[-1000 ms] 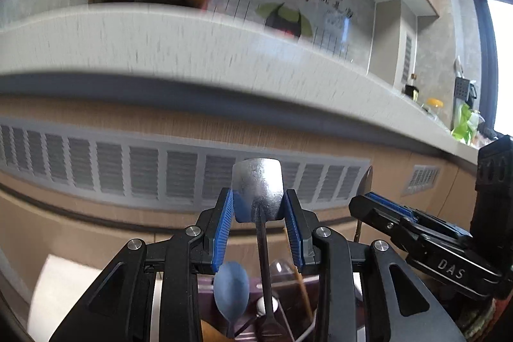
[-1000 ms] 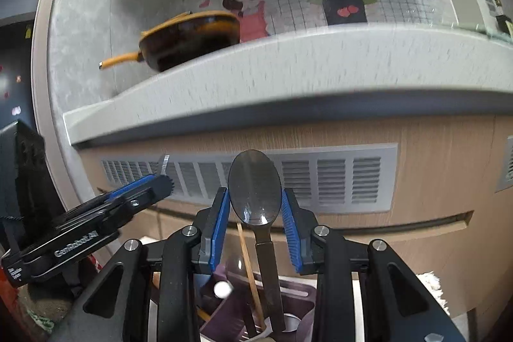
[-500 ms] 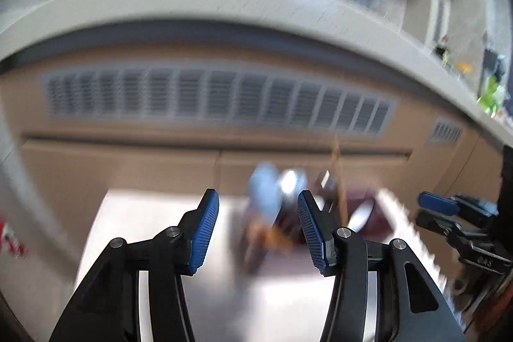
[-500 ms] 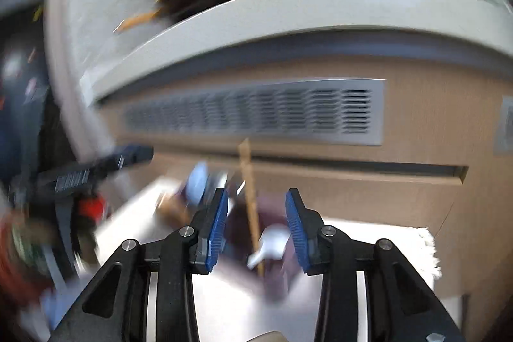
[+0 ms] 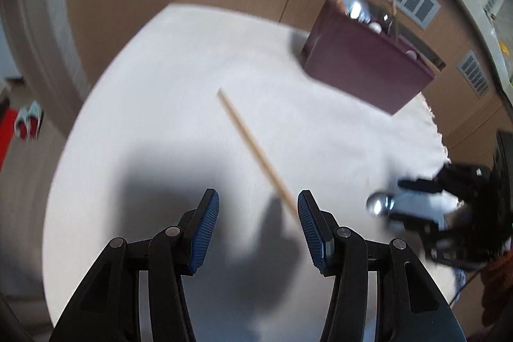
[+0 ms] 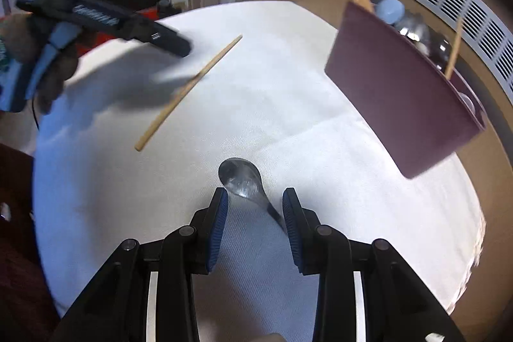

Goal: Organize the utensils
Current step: 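Grasp the dark smiley-handled spoon with the right tool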

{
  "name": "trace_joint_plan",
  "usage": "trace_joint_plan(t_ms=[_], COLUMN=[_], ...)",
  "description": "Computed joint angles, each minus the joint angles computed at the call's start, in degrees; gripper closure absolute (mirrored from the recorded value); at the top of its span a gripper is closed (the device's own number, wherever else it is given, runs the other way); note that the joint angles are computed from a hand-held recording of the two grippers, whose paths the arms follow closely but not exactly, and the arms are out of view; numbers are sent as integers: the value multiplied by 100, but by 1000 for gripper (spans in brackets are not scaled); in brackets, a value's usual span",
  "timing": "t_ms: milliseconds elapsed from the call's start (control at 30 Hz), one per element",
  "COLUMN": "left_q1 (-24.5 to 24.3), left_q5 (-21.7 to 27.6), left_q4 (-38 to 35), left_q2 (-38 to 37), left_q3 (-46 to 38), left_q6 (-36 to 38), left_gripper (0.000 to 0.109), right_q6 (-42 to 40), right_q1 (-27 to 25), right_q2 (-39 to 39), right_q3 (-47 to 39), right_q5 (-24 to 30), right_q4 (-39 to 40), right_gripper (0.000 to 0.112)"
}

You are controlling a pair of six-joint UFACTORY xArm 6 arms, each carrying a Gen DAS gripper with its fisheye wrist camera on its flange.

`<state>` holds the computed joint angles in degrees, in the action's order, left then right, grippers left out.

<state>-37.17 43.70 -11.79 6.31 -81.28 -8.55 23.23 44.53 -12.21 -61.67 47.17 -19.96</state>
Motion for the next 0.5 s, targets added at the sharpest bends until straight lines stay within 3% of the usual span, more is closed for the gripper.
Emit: trace_joint_plan(t_ms=[100,200,400,433,500], left_q1=[5,-14,-53,-59,-71], left_q5=[129,107,152,170,218], left_q4=[-124,-85,2,27,116], left_q2=[-62,10,318,392,570], left_q3=[106,30,-418,-512,-736], left_q6=[34,30,88,90,81], left_gripper=[56,56,56,56,56], right_q6=[-96,-135,1252,1527,2007], right_q1=[-71,-269,-494,-541,-631], right_q2=[248,419,536,439,177], right_q3=[-175,-321,-427,-324,-68], right_q5=[141,-39,-23,-18,20], right_q4=[-59,291,41,-40,-93], right_gripper=[80,80,94,101,104])
